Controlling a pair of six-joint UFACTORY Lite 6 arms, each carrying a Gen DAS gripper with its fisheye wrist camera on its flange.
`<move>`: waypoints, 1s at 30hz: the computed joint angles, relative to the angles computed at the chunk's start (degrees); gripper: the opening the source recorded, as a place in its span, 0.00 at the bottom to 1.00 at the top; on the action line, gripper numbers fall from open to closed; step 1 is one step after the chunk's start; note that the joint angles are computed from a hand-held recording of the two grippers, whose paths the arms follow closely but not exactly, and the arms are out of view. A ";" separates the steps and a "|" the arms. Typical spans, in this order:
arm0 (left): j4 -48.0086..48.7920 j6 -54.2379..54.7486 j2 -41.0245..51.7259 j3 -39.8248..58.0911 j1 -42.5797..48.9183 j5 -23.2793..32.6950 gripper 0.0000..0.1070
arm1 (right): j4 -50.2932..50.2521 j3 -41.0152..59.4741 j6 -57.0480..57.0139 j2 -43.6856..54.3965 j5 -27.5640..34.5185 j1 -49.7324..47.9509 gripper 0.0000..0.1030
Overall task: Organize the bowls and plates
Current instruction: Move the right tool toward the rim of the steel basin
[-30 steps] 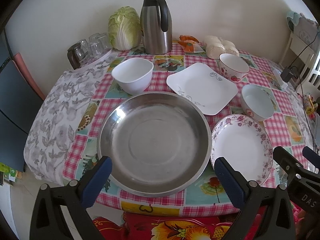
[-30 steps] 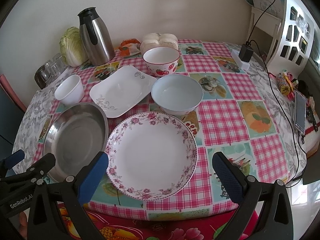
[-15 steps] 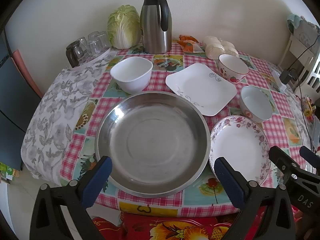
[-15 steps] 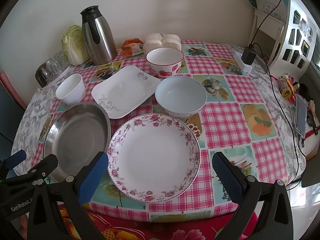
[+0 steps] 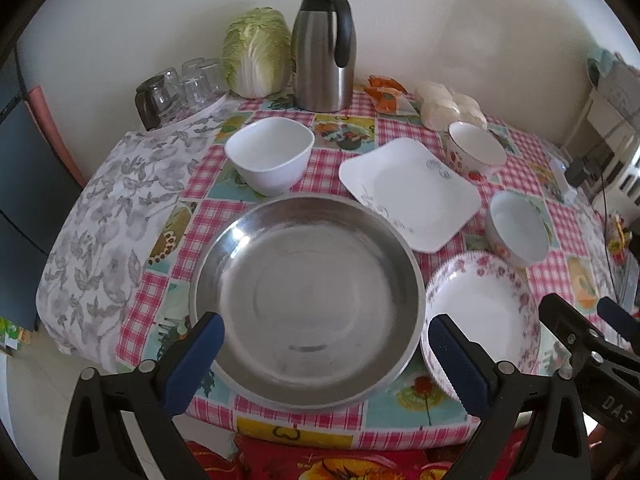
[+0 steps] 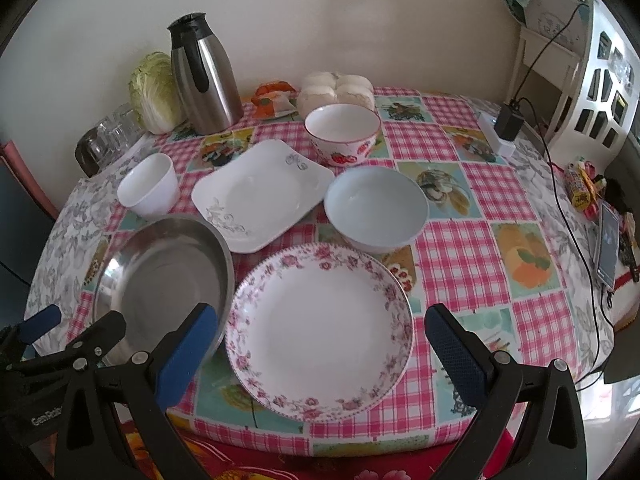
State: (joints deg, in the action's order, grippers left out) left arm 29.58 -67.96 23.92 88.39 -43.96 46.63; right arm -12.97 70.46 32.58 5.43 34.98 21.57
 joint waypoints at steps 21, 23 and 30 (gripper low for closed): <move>0.04 -2.43 11.43 11.90 16.66 -4.25 0.96 | 23.14 31.37 -22.74 30.20 -0.38 -1.73 1.00; 0.08 -1.38 12.13 11.17 17.36 -4.28 0.96 | 26.07 33.71 -25.45 32.91 0.97 -1.62 1.00; 5.18 -3.39 9.22 3.48 18.16 -5.25 0.96 | 28.37 34.85 -28.75 35.35 -0.31 0.15 1.00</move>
State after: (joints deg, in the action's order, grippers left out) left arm 34.75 -71.36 33.14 91.86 -25.80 41.38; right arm 15.39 105.31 3.82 40.78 34.68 21.73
